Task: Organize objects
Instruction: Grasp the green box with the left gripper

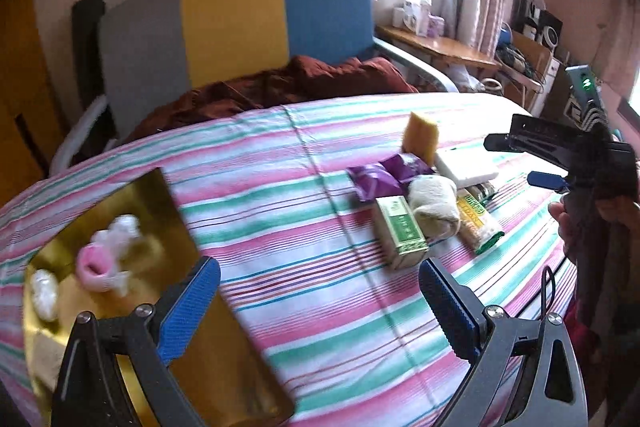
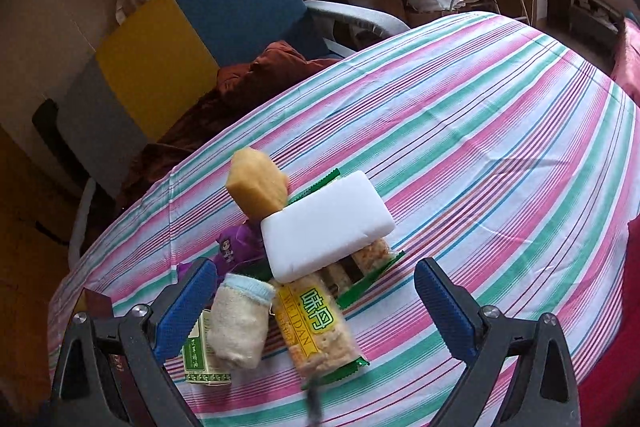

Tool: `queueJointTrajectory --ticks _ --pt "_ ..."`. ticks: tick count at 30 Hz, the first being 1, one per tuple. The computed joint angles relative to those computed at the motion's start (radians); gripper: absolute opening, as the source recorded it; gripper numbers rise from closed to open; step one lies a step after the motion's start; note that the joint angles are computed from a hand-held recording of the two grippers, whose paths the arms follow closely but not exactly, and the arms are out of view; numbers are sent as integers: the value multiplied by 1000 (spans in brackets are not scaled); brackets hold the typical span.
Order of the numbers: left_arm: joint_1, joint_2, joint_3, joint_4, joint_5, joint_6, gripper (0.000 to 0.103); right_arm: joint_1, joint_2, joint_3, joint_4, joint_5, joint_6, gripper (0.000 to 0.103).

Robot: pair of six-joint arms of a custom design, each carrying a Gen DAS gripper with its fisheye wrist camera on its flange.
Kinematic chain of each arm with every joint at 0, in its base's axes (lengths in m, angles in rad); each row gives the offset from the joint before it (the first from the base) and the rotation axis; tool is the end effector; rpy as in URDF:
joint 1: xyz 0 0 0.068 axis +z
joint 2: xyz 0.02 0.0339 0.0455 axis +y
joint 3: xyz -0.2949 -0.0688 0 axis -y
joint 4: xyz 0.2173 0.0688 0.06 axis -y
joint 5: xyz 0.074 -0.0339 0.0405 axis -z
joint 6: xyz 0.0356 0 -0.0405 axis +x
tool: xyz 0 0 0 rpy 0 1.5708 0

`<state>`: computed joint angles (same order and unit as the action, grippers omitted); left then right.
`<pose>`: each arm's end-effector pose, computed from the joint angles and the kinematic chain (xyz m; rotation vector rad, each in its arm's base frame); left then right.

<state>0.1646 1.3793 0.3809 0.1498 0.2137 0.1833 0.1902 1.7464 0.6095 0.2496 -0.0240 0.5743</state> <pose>0.2024 0.0260 0.1712 0.1194 2.3932 -0.0964 0.2812 0.0550 0.1470 0.4653 2.4487 0.3585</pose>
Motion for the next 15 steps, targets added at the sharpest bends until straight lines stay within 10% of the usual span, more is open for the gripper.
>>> queueJointTrajectory --ticks 15 --pt "-254 444 199 103 -142 -132 91 -10 31 21 -2 -61 -12 101"
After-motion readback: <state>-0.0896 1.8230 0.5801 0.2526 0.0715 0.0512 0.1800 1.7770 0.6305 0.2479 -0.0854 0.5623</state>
